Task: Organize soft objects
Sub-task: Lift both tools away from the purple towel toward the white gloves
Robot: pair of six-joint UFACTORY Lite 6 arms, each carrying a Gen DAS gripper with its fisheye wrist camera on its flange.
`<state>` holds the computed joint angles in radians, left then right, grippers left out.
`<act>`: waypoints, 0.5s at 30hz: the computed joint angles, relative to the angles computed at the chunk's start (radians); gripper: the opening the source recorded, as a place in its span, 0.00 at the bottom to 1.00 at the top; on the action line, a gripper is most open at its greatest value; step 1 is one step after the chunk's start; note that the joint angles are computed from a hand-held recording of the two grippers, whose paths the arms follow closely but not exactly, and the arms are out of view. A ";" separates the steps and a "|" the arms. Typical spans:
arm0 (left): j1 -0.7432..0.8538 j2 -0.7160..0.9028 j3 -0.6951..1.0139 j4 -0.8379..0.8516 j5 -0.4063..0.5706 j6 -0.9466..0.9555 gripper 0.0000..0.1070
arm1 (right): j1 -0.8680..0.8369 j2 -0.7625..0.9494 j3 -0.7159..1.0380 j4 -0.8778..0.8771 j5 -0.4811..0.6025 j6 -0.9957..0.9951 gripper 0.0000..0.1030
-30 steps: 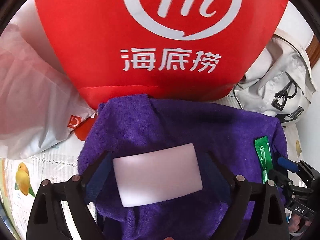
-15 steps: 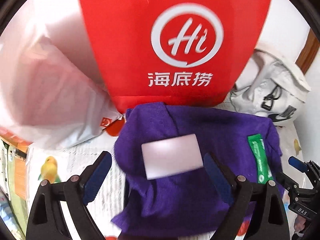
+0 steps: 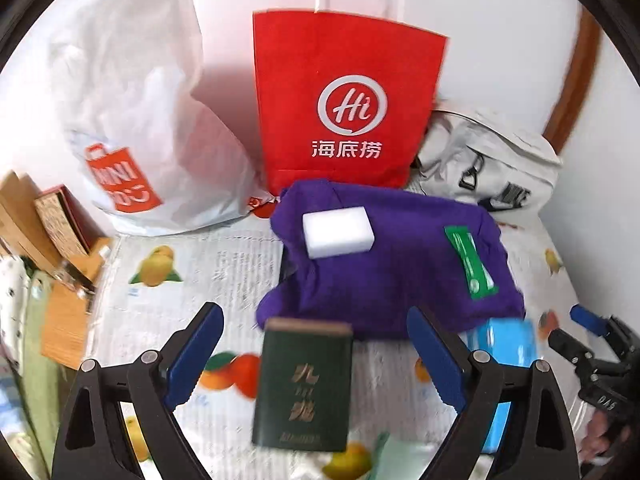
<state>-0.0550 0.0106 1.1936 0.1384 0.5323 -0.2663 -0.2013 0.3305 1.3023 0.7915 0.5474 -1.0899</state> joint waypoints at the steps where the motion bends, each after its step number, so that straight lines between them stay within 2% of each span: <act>1: -0.016 -0.041 -0.038 0.040 0.011 -0.046 0.87 | -0.012 -0.058 -0.068 0.002 0.007 -0.019 0.71; 2: -0.026 -0.094 -0.083 0.052 0.040 -0.069 0.87 | -0.019 -0.096 -0.116 0.016 -0.002 -0.046 0.71; 5: -0.031 -0.213 -0.211 0.005 0.033 -0.052 0.87 | -0.057 -0.264 -0.313 0.111 -0.025 -0.178 0.71; 9: -0.070 -0.369 -0.400 0.016 0.022 -0.090 0.87 | -0.140 -0.419 -0.493 0.186 0.031 -0.302 0.71; 15: -0.161 -0.539 -0.649 0.047 -0.015 -0.180 0.87 | -0.271 -0.601 -0.697 0.173 0.110 -0.389 0.71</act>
<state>-0.2164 -0.5281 0.5450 0.1859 0.5177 -0.4467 -0.4726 -0.2709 0.6053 0.9644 0.6578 -1.4788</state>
